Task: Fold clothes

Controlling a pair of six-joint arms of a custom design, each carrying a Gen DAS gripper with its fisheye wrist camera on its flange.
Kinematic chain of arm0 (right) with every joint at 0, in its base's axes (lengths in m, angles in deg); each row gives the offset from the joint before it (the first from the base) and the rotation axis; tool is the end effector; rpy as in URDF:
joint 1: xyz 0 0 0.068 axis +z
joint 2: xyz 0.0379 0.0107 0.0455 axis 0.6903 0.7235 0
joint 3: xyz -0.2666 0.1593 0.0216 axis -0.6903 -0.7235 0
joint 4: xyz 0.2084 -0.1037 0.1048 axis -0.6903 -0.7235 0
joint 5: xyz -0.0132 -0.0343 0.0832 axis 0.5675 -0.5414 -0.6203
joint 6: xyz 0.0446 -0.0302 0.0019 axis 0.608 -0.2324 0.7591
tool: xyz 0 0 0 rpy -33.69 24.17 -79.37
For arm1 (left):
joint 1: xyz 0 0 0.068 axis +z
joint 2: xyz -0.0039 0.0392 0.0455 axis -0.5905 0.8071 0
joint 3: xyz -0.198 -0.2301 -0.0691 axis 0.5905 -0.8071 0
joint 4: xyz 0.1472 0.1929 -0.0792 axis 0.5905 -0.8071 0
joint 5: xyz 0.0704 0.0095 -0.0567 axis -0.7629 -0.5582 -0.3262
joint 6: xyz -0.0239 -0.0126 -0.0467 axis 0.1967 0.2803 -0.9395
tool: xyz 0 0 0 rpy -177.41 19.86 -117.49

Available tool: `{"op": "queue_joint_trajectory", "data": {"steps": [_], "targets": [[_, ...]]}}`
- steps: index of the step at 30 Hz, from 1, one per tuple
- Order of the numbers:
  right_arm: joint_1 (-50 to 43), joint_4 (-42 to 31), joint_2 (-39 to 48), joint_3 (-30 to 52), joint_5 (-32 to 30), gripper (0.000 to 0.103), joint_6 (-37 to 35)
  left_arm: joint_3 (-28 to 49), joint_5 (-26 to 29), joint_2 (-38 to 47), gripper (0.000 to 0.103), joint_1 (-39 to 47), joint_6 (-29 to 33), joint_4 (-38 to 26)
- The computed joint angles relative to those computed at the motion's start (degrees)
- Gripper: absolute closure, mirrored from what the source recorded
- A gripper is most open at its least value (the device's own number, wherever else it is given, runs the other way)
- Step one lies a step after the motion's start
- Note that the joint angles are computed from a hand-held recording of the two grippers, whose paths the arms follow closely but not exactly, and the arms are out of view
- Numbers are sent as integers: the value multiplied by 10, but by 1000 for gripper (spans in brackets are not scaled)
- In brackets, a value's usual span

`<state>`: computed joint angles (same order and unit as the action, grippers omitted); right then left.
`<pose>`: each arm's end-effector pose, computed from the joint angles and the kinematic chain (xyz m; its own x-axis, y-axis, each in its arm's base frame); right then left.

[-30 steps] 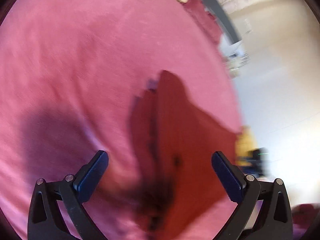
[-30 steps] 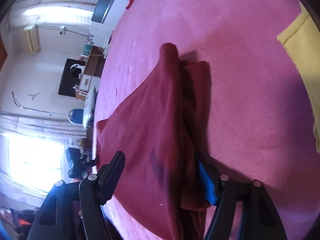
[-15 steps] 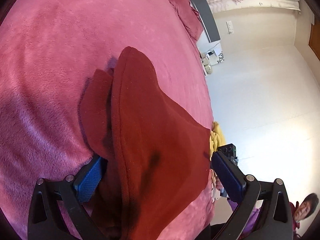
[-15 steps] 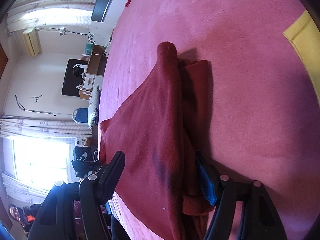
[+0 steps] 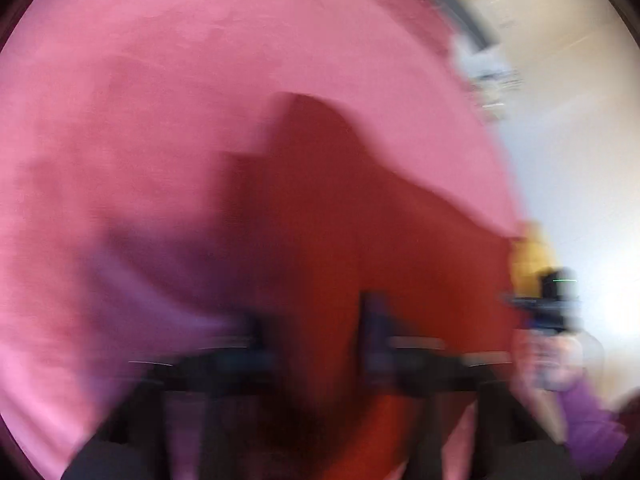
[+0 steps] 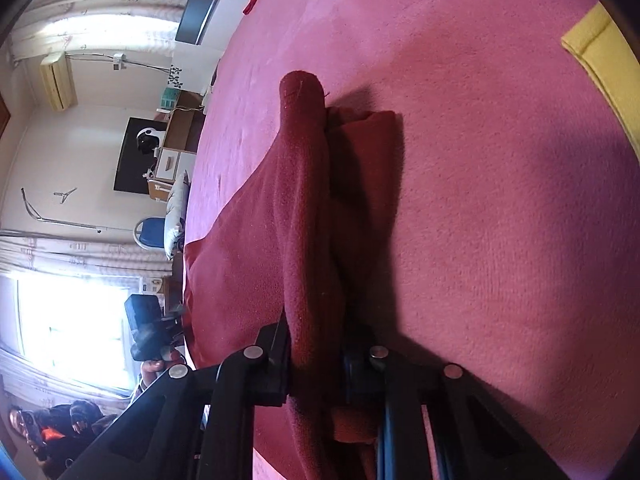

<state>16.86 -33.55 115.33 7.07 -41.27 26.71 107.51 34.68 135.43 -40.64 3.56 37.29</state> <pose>0.1907 -0.0633 0.0400 -0.9162 0.3895 -0.0936 0.1496 0.5493 0.8222 0.3983 -0.0479 0.0986 -0.9237 -0.2480 -0.2920 -0.0441 0.8260 -0.5619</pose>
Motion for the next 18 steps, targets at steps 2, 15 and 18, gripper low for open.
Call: {"op": "queue_joint_trajectory", "data": {"steps": [2,15,18], "targets": [[-2,-6,4,4,0,87,-1,-18,16,0,82,7,-6,27],[69,192,-73,-91,96,89,163,-81,1,-39,89,1,-49,107],[113,131,-208,-99,149,89,183,-103,-11,-86,89,-20,-57,122]]}}
